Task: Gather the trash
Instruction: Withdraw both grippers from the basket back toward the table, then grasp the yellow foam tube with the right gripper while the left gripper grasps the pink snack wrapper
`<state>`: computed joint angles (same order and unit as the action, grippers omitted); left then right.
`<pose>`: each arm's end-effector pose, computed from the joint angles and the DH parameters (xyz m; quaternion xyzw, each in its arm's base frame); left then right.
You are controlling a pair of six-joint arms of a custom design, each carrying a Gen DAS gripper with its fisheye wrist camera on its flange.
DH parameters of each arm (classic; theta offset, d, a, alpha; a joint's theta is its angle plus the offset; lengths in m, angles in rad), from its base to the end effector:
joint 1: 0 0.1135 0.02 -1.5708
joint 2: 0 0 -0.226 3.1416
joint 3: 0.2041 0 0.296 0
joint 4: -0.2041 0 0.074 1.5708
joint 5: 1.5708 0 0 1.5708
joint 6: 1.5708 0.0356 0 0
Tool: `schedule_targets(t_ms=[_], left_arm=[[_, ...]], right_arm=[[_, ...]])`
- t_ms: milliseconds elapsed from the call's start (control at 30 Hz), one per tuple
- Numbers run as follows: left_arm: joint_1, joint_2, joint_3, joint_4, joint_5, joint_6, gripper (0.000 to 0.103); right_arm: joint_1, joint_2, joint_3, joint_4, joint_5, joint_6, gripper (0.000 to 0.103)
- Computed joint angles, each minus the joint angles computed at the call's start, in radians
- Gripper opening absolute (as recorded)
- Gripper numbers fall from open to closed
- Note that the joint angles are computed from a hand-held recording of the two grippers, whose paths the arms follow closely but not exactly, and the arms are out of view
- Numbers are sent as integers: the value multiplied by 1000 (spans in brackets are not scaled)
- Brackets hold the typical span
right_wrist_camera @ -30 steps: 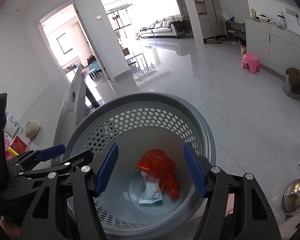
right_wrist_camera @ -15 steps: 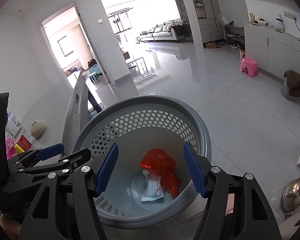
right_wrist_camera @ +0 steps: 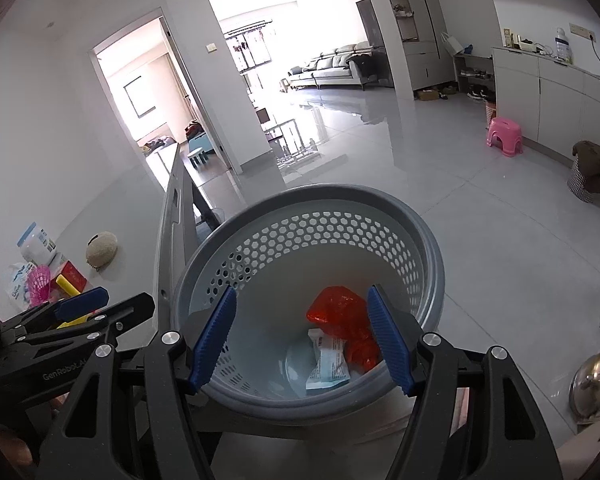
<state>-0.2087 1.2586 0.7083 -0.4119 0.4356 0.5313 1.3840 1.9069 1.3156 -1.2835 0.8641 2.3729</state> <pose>0.2804 -0.0747 0.1409 0.3972 0.8451 -0.1565 0.3219 0.0897 0.3286 0.1224 0.3702 0.8202 -0.0057 0.4361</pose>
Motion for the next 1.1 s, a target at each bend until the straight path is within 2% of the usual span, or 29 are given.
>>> schedule_targets(t_ms=[267,500,667,833,1000,1100], left_arm=[[163,-67,8,-58,88,61,78],[333,-15,62,-71,144,103,78],[466,101,151,-57,159,126,78],[572,231,256,-34,152,118,78],[648,351,360,1,135,85,78],[665,417,412,30,113,55,78]], right_arm=[[-29,93,174,0,52,-142,65],[-65,191,356,40,96,-340,67],[-102,262,467,142,106,-531,67],[-148,353,595,286,84,-780,67],[-196,436,705,424,28,-995,67],[-222,503,797,456,-5,-1078,67]])
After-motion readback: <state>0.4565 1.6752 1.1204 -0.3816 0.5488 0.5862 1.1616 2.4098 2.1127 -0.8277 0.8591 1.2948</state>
